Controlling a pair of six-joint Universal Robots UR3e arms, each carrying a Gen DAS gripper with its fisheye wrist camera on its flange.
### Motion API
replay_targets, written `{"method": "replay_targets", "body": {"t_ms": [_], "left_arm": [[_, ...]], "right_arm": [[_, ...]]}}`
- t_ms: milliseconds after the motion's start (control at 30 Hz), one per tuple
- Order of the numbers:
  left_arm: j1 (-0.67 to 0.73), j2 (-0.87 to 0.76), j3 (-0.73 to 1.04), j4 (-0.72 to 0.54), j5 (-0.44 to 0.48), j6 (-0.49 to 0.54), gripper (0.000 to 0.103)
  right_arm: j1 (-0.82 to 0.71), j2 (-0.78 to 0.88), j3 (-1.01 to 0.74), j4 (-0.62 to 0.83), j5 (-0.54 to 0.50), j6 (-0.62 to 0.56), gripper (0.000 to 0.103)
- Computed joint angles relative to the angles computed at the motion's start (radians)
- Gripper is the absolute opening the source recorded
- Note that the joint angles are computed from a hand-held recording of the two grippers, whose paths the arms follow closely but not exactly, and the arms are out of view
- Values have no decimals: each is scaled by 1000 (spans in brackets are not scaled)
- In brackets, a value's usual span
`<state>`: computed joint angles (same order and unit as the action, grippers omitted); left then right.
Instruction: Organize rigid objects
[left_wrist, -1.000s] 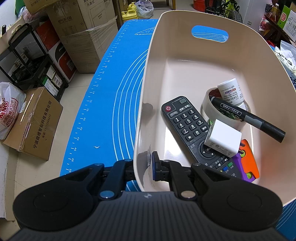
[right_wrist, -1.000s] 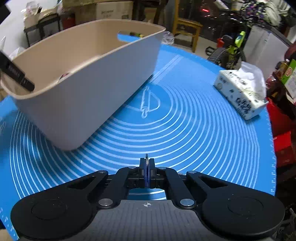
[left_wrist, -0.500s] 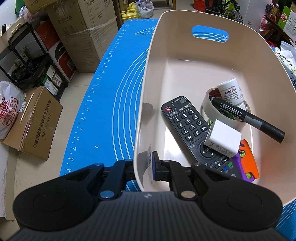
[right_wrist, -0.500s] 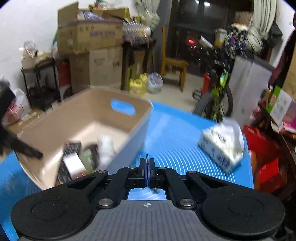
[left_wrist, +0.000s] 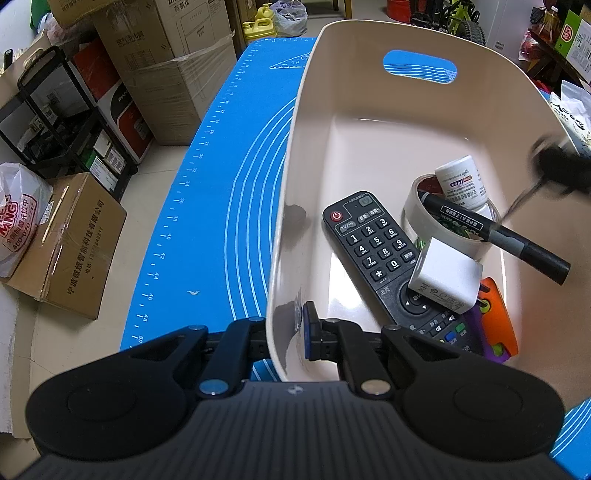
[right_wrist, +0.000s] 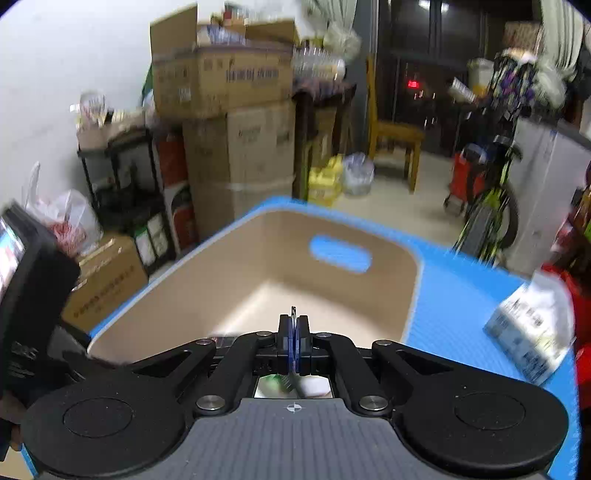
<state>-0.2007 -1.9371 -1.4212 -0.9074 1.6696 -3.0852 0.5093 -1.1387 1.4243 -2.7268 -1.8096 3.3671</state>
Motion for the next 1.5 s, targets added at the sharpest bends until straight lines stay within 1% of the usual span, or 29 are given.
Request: {"method": "replay_targets", "body": {"t_ms": [167,267,333,367,400,433,467,500,533,567,633,800,833,900,1000,1100,1233,1333,1500], "left_arm": [[-3,-2,2,-1,5,-5,11],[-6,-5,13,-12,8,-16,11],[-9,-3,16,-12,12,-26,11],[-8,0,17,-12,11,-32,11],[-6,7,13,-9,10,-36,11],[-2,21,1,3,5,-38,13],[-2,29,1,5,5,-42,14],[-1,45,-5,8,6,-46,17],[-1,57,-8,11,9,-51,35],[-5,68,-10,15,15,-58,56],[-15,109,-35,38,33,-70,70],[-45,238,-94,57,41,-69,73],[-58,258,-107,66,51,-70,74],[-71,308,-140,74,59,-62,75],[-92,383,-190,66,75,-73,75],[-124,455,-238,41,102,-83,75],[-172,549,-306,13,119,-90,75],[-224,607,-342,0,137,-115,75],[-339,654,-380,-19,183,-171,75]], "right_arm": [[22,85,-78,82,13,57,14],[17,94,-102,152,34,102,14],[13,81,-102,186,47,136,18],[12,67,-94,193,50,158,23],[16,49,-78,189,39,178,40],[19,22,-49,175,29,196,56],[27,-8,-11,147,11,211,62],[38,-37,21,122,-15,220,67],[51,-60,37,119,-42,225,69],[59,-93,63,122,-61,228,71],[75,-144,92,134,-95,241,82],[140,-278,165,191,-221,293,93],[159,-306,183,200,-253,310,93],[186,-361,211,229,-285,340,93],[239,-428,228,298,-349,402,94],[308,-470,228,367,-418,458,96],[388,-542,257,450,-463,557,96],[472,-585,263,561,-524,666,96],[617,-637,275,750,-616,895,96]]}}
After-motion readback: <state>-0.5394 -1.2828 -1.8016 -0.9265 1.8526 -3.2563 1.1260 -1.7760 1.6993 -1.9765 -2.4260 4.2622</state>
